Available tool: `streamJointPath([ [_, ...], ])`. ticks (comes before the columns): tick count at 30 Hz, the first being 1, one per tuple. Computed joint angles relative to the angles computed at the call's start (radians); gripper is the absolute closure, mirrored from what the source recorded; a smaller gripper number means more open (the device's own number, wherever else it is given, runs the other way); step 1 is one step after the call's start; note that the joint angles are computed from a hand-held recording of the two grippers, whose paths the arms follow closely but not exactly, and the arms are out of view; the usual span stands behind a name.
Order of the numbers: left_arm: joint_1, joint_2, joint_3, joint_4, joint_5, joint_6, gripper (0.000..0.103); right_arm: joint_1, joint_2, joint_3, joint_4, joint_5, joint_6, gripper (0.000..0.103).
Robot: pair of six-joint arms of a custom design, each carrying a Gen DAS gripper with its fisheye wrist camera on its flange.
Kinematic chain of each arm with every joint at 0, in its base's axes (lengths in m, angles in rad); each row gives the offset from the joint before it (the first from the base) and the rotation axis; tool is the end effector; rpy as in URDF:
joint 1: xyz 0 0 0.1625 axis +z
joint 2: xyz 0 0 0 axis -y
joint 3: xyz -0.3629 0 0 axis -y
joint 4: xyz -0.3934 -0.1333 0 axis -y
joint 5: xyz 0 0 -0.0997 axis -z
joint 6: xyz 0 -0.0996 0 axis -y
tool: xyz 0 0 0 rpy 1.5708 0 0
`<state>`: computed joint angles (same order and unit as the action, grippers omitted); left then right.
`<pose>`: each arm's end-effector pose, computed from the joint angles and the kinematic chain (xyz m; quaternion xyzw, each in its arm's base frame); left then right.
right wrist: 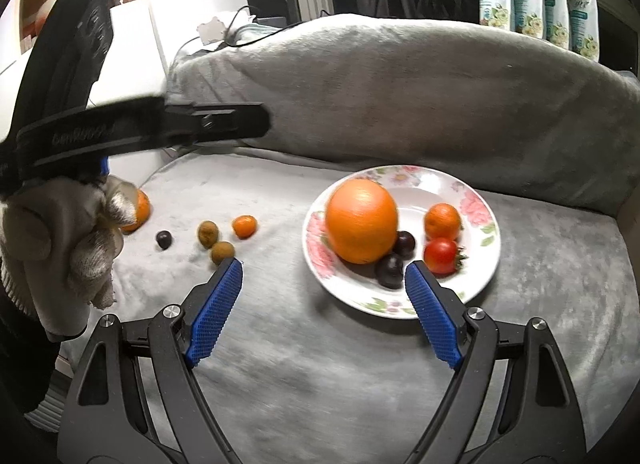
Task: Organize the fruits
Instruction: 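Move both grippers back toward the loose fruits, then grasp a brown round fruit with the right gripper while the left grasps a dark plum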
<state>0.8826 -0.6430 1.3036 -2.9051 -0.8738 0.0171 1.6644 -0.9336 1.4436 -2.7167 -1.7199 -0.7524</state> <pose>-0.3092 -0.6865 0.1412 0.2005 0.8715 -0.3995 0.2020 0.1832 -0.6838 0.2421 0.3676 -0.8733 0.2721 0.1678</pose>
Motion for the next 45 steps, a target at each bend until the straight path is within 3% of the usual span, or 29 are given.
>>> streamJointPath([
  [7, 0.005, -0.122, 0.171, -0.11, 0.081, 0.026, 0.025, 0.02, 0.029, -0.011, 0.027, 0.025, 0.002, 0.017],
  [15, 0.028, -0.236, 0.339, -0.158, 0.143, -0.033, 0.026, 0.042, 0.079, -0.038, 0.07, 0.044, 0.001, 0.017],
  [17, 0.038, -0.254, 0.372, -0.152, 0.147, -0.058, 0.034, 0.048, 0.097, -0.05, 0.081, 0.044, 0.0, 0.017],
  [21, 0.062, -0.271, 0.408, -0.115, 0.144, -0.109, 0.039, 0.057, 0.124, -0.068, 0.101, 0.042, -0.005, 0.017],
  [27, 0.088, -0.267, 0.415, -0.057, 0.134, -0.142, 0.06, 0.071, 0.182, -0.117, 0.133, 0.001, -0.009, 0.018],
  [37, 0.113, -0.242, 0.394, 0.011, 0.13, -0.183, 0.068, 0.084, 0.283, -0.217, 0.204, -0.095, 0.002, 0.05],
  [41, 0.119, -0.235, 0.38, 0.034, 0.13, -0.188, 0.075, 0.086, 0.301, -0.237, 0.215, -0.109, 0.011, 0.059],
  [45, 0.122, -0.234, 0.372, 0.053, 0.133, -0.188, 0.075, 0.087, 0.315, -0.252, 0.222, -0.119, 0.012, 0.062],
])
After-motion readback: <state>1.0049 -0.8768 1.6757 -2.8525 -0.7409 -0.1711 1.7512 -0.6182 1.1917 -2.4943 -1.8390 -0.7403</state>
